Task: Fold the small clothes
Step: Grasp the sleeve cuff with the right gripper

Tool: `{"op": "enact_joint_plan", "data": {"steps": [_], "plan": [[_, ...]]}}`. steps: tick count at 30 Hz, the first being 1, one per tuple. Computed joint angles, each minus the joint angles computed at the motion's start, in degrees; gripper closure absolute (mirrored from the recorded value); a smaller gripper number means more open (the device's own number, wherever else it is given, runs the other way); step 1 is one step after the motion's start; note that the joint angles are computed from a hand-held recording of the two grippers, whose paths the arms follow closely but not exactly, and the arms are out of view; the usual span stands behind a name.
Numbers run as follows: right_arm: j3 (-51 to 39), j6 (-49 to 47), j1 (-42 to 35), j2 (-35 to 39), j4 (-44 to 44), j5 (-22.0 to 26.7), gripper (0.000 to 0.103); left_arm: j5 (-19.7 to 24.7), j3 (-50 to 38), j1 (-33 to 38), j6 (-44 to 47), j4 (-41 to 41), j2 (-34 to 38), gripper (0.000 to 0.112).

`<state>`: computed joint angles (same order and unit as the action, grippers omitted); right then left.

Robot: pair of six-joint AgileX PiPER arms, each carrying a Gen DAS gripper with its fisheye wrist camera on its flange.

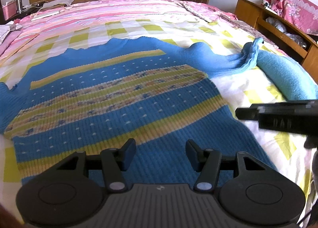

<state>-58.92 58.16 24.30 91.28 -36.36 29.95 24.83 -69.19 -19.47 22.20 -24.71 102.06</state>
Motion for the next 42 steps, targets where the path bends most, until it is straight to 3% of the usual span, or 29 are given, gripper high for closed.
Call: {"op": "enact_joint_plan", "data": {"steps": [8, 16, 26, 31, 32, 34, 35, 36, 42], "plan": [[-3.43, -5.01, -11.44, 0.34, 2.95, -1.32, 0.069, 0.29, -6.68, -3.18, -2.90, -0.35, 3.82, 0.051], [-11.67, -8.99, -23.27, 6.12, 7.92, -4.73, 0.065, -0.20, -15.02, -6.94, -8.55, 1.09, 9.37, 0.051], [-23.90, -8.86, -30.33, 16.64, 12.45, -5.98, 0.057, -0.01, -21.21, -9.29, -16.17, 6.15, 13.70, 0.051], [-28.25, -5.60, -30.39, 20.80, 9.19, -4.41, 0.057, -0.10, -20.81, -9.35, -17.28, 7.23, 13.54, 0.051], [-28.69, -5.11, -30.18, 21.19, 8.15, -4.08, 0.059, -0.20, -20.36, -9.31, -17.46, 7.54, 13.33, 0.051], [-28.69, -2.88, -29.35, 21.30, 4.12, -3.47, 0.074, -0.41, -18.80, -8.90, -16.91, 7.22, 12.43, 0.051], [-28.28, -2.37, -29.08, 21.00, 2.79, -3.49, 0.086, -0.68, -17.65, -8.60, -16.42, 6.90, 11.74, 0.051], [-27.92, -2.65, -29.11, 20.59, 3.11, -3.57, 0.091, -1.04, -16.70, -8.39, -16.01, 6.65, 11.19, 0.051], [-23.75, -5.28, -28.16, 15.65, 6.57, -7.06, 0.097, -2.56, -9.69, -5.03, -11.51, 3.19, 6.51, 0.051]]}}
